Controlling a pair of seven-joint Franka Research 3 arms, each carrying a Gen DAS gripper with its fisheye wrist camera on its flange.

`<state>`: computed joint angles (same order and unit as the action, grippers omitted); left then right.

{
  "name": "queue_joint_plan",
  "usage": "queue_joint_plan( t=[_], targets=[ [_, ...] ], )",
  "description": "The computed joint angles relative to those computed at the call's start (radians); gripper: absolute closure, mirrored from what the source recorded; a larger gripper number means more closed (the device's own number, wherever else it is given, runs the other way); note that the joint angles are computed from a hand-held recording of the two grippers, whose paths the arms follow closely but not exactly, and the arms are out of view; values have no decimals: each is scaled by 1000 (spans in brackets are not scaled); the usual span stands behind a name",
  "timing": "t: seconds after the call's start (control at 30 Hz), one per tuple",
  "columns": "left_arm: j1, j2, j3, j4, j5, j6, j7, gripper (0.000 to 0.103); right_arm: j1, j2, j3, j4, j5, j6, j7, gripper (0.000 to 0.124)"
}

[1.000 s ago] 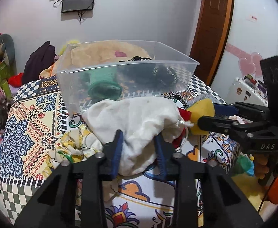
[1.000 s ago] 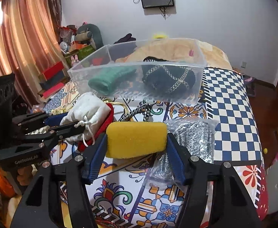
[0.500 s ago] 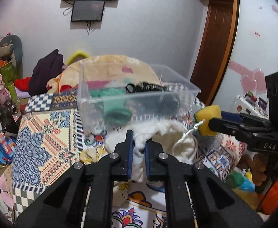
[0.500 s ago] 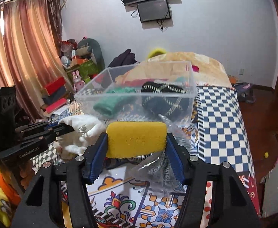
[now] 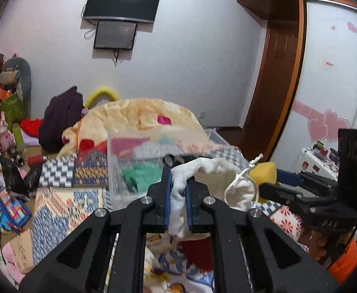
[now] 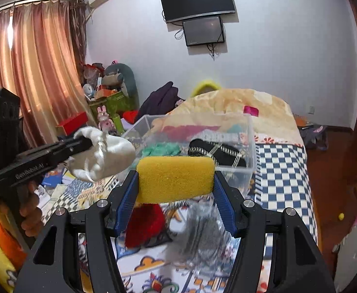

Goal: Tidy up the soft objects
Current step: 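Lower the white pouch into the box with left tool while right tool drops sponge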

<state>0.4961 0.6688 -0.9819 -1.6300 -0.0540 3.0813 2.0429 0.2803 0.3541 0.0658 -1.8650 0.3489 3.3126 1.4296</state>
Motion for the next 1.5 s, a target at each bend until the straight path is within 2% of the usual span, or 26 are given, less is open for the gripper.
queue_joint_plan(
  t=[0.13,0.23,0.27,0.33,0.43,0.5,0.63,0.83,0.9,1.17,1.23,1.33,1.5],
  targets=[
    [-40,27,14,80,-9,-12,2,93,60,34,-75,65,3,-19,10,67],
    [-104,36,74,141,-2,-4,-8,93,123,64,-154,117,1,-35,27,67],
    [-128,41,98,162,0,-3,-13,93,121,72,-156,132,-4,-39,28,67],
    [-197,52,171,224,4,-19,-39,93,159,97,-210,172,-10,-59,48,67],
    [-293,83,274,319,2,-57,-64,93,180,130,-252,223,-30,-94,79,67],
    [-360,121,343,412,-3,-110,-85,93,174,144,-253,245,-50,-116,95,67],
    [-453,196,436,575,-29,-220,-108,93,178,189,-279,309,-100,-181,154,67],
    [-574,281,592,748,-23,-319,-145,93,154,242,-267,383,-172,-259,234,67],
    [-593,309,613,797,-22,-362,-141,93,145,261,-262,413,-198,-294,259,67],
    [-621,310,654,800,-19,-408,-130,92,125,272,-247,431,-285,-352,334,66],
    [-620,302,653,787,-21,-417,-119,81,119,263,-240,421,-298,-353,342,66],
    [-606,257,648,702,-26,-378,-108,68,121,256,-244,418,-318,-361,357,63],
    [-573,205,618,605,-45,-351,-87,60,116,224,-238,371,-336,-329,365,57]
  ],
)
